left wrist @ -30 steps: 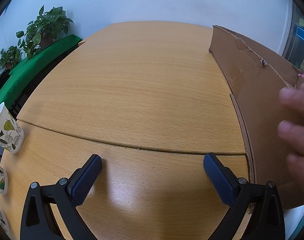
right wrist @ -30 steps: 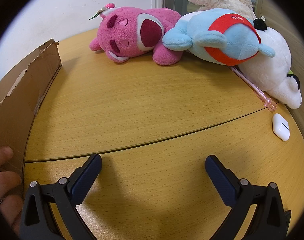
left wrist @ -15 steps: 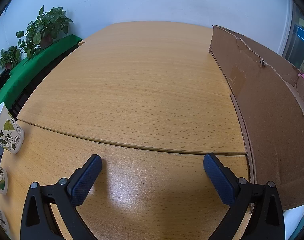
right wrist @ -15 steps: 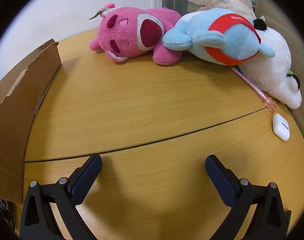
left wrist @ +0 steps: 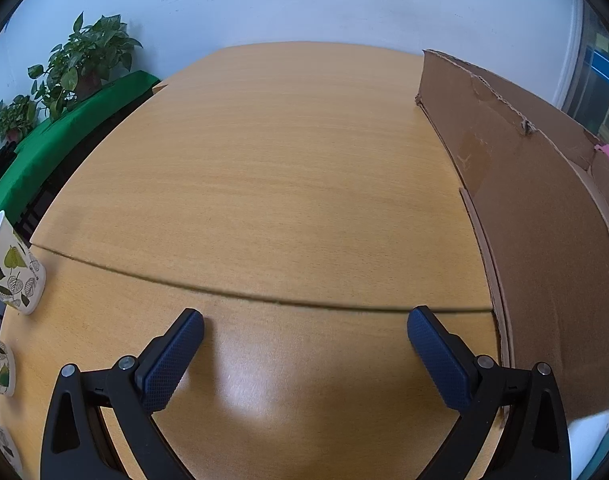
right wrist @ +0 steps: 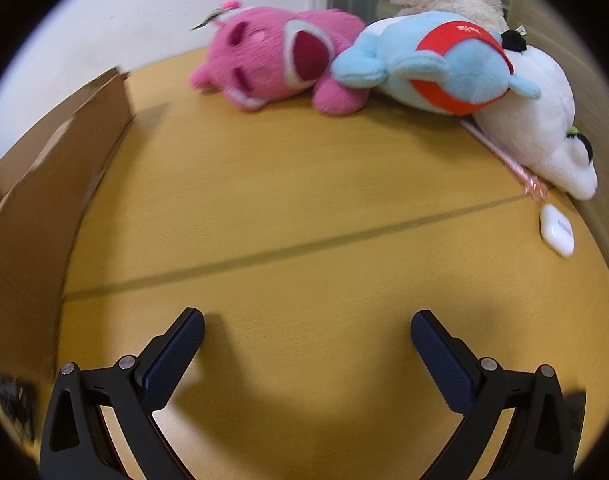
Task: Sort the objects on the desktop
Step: 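Swing both grippers toward the pink-and-teal plush pig on the table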
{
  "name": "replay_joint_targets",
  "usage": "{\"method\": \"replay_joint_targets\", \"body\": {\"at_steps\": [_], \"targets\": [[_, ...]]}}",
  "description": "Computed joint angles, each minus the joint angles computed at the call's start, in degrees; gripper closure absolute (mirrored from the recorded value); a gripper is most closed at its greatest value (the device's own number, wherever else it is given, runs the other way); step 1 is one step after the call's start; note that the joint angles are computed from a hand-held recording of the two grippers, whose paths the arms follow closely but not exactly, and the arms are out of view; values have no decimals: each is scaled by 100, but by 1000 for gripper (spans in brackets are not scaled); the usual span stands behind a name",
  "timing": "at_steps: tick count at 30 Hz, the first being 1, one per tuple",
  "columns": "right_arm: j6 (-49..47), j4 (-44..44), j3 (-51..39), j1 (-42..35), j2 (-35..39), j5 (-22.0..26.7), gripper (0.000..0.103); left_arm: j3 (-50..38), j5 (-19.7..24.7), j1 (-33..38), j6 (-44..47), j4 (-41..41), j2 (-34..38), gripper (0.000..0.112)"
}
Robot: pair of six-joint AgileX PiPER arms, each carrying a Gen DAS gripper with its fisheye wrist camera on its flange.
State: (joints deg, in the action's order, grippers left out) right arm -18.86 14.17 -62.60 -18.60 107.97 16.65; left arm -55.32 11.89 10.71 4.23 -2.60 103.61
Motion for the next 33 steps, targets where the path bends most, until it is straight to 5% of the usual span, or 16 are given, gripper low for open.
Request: {"method": "replay_joint_targets", "body": {"at_steps": [3,6,9,13,16,19,22,25,30,33], "targets": [[-1372,1368,1033,22,-923,-115,1,514,29,34,-1149,953,-595,10],[-1403,1371,1700,203,-1968,6,1,1574,-361,-121,-1813,1665,-2158,10],[-1450,1338,1898,766,-2800,163,1,1969,298,-503,-655,426,-3877,10],[-2738,2639,2110,1768,-3867,1054,1,2108,1179,-898,1048,-1748,-5204,9],[-3231,3273,2123,3090,-3888,1062,1,2130,2095,-971,2077,-3331,-5326,10],[-3421,3688,2027,4197,-3356,881,1,2355,2043,-1274,1842,-3498,-5200,10],[-2473,3028,1951,5154,-2893,444,1,2663,1882,-1527,1469,-3400,-5041,11],[-2230,3396,1857,5301,-2344,845,6,3018,2171,-1135,2704,-4734,-4940,11],[-2855,4258,2242,5891,-2798,1005,6,3341,2239,-1021,3504,-5596,-4575,11],[-2190,3781,2281,5978,-2817,627,7,3399,2563,-822,4492,-6398,-4023,21]]}}
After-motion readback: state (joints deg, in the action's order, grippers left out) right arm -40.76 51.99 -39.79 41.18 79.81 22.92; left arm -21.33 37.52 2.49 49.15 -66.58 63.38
